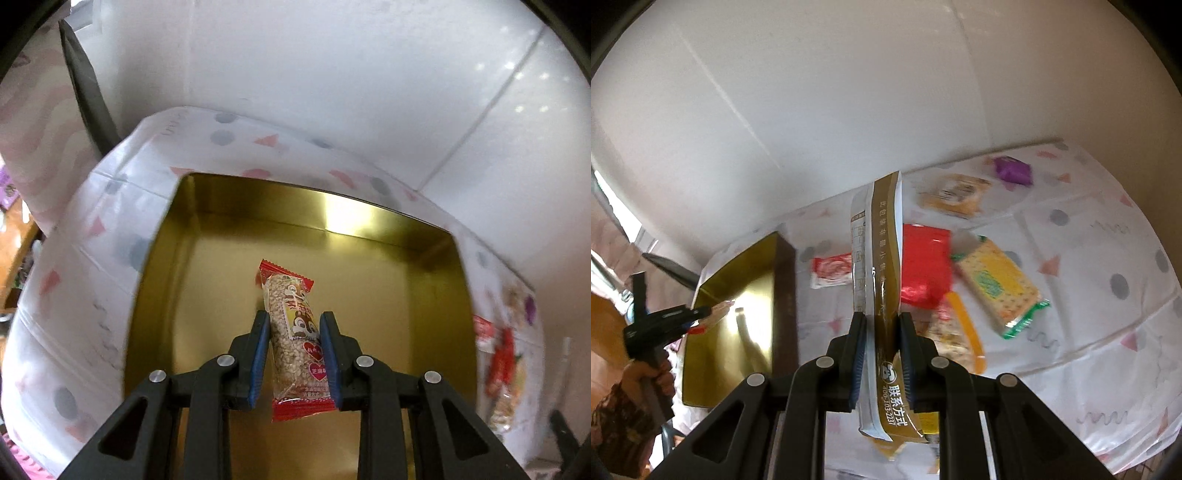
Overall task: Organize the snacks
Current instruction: 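Carry the rice bar into the gold tray and open the left gripper, then lower the stick pack into the tray beside the rice bar, open right gripper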
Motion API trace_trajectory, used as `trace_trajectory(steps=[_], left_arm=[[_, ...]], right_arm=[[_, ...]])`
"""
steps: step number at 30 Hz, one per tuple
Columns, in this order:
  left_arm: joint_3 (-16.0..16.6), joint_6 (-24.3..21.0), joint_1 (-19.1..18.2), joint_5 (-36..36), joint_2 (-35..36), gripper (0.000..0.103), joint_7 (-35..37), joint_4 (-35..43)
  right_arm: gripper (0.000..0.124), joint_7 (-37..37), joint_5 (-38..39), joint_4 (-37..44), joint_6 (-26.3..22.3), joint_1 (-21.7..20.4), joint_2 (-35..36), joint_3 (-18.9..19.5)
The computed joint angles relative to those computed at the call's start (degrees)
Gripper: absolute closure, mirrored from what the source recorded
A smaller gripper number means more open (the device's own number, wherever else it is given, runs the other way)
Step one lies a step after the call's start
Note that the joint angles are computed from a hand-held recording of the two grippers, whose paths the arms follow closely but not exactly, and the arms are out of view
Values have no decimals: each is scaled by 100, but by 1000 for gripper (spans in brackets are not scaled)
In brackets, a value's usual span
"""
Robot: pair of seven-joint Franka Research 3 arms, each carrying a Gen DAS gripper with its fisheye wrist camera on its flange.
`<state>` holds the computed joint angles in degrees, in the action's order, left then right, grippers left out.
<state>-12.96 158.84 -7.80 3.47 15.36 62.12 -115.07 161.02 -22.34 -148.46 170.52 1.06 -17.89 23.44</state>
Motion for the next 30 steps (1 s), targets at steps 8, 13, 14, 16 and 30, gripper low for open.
trace_trajectory(steps=[8,13,14,16,30], left_arm=[[404,-520,-248,1026,464,75,-465,630],[339,-427,-148,1035,188,70,-668,254],[268,-341,-72,896,140,69,-606,167],[103,-168,62,579,6,69,-376,-61],[185,-115,48,805,-230,52,-428,-230]], right_arm=[[107,-27,-287,598,-118,317,446,-33],[107,-186,-401,973,-41,782,872,-349],[106,-300,-365,1066,-19,911,980,-442],[106,-649,-157,1247,22,1197,1200,-664],[106,-4249,2999,2800,-202,2420,2646,-1239]])
